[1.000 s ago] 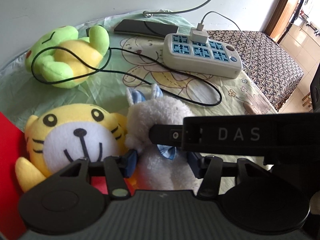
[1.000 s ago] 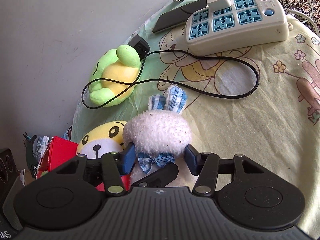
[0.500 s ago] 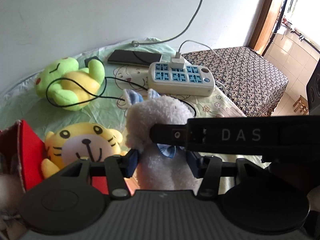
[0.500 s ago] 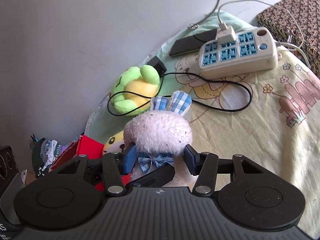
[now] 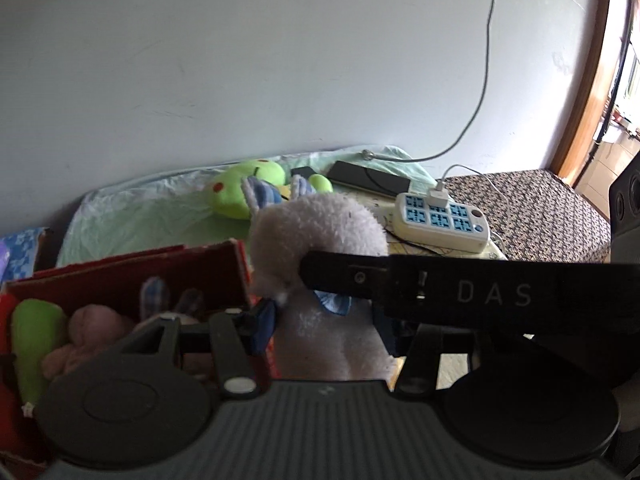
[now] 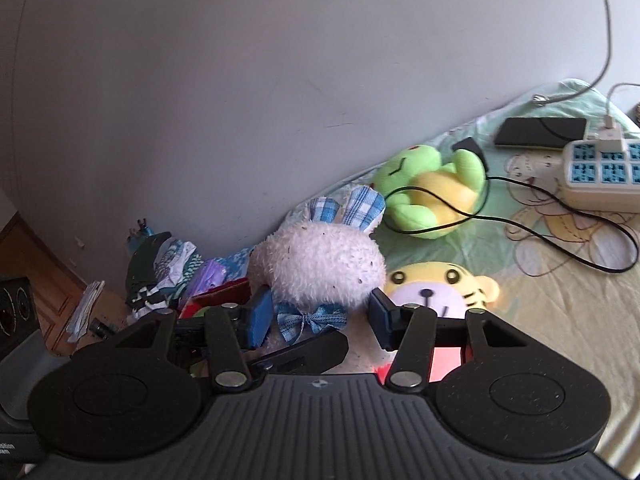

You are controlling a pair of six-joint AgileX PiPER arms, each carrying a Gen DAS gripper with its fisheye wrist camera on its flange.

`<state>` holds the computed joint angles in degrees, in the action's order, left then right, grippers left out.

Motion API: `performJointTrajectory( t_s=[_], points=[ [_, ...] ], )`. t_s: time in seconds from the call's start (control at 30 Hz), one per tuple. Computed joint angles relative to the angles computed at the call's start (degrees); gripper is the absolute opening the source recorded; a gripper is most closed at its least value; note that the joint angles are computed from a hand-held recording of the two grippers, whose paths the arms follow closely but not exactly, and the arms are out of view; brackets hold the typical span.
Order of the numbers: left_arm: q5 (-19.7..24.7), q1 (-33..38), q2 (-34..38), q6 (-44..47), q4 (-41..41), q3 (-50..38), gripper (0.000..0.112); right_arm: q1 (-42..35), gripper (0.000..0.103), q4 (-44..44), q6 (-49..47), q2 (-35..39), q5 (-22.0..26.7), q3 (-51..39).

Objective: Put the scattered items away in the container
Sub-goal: 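Lift and carry the white bunny with both grippers over the red box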

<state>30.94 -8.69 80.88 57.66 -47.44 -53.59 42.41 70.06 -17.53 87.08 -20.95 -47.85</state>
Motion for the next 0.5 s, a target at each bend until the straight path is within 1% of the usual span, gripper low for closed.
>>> performJointTrajectory(
  t_s=[0.13,0.23,0.4,0.5],
  points=[
    [1.86,7.19,-2.24,4.22,-2.19,1.82,0.054,1.41,0.054,-3.13,-1.03,4.65,2.39,-5.68],
    [2.55,11.31,-1.73,6.21,-2.62,2.49,0.054,2.52,0.053,-2.47,-4.20,8.73,3.80,-9.95],
    [2.21,13.39,0.33,7.63,-2.55,3.10,0.054,3.42,0.053,2.03,-8.78,13.01,5.06,-13.72],
    [2.65,13.64,2.53,8.81,-2.95,2.74,0.054,3.69,0.054,12.86,-19.26,14.11,5.07,-15.29]
  ],
)
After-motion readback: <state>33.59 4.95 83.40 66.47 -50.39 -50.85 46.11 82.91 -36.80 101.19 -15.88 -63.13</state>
